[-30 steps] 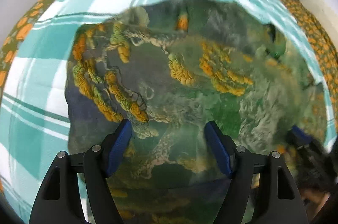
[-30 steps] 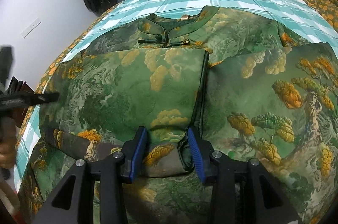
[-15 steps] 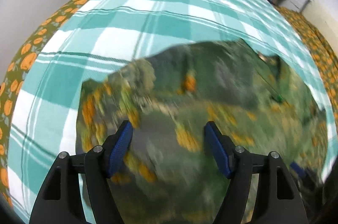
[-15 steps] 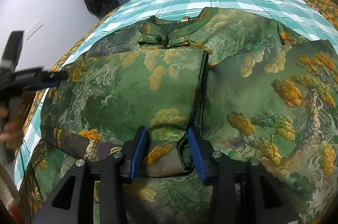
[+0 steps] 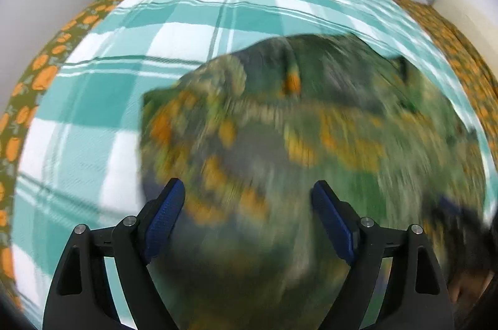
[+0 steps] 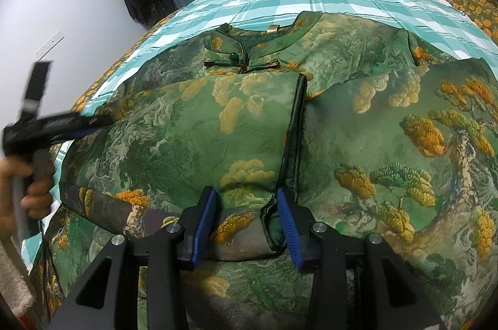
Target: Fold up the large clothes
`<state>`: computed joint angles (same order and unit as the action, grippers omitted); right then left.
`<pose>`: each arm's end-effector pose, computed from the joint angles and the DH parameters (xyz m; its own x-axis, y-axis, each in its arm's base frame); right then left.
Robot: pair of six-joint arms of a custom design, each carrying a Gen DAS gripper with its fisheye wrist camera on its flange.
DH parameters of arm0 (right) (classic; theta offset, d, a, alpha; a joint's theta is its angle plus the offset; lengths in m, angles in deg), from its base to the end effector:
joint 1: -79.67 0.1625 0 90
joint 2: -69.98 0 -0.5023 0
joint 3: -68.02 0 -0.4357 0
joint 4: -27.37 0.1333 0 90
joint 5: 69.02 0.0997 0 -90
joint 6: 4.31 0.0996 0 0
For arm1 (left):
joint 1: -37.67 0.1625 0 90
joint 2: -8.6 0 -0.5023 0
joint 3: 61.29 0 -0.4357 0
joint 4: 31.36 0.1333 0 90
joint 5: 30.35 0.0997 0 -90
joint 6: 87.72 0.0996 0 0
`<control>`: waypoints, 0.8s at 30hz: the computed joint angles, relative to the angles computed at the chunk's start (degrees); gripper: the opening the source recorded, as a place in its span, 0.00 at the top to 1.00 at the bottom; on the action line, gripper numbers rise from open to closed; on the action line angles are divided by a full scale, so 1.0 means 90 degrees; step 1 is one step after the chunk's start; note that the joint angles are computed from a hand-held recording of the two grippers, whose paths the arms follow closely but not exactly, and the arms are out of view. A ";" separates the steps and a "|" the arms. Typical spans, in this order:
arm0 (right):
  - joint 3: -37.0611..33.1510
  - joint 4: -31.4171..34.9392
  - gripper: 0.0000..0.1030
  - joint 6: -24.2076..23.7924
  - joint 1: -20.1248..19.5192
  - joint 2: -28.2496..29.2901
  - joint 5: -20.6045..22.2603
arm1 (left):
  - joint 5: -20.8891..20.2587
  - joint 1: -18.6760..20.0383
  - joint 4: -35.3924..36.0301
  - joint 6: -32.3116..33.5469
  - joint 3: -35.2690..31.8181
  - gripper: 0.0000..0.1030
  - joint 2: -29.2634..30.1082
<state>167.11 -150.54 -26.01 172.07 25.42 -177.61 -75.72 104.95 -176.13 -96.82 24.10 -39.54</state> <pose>0.1327 -0.7410 0.1361 -0.8738 -0.1825 0.4508 -0.3854 0.8253 -0.4128 -0.1209 -0.8150 0.2353 -0.7871 -0.0603 -0.6139 0.2469 0.8812 -0.4032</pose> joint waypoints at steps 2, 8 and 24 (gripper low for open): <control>-0.0008 0.0007 0.60 -0.0010 0.0011 0.0005 -0.0034 | 0.0127 -0.0080 -0.0089 0.0049 0.0571 0.12 -0.0467; 0.0037 -0.0015 0.60 -0.0046 0.0095 -0.0044 -0.0188 | 0.1000 0.0038 0.0301 -0.0747 0.1668 0.11 -0.1577; 0.2981 -0.2288 0.57 -0.0483 0.0282 -0.2261 -0.0779 | 0.1536 0.0477 -0.0645 -0.1107 0.2236 0.00 -0.1469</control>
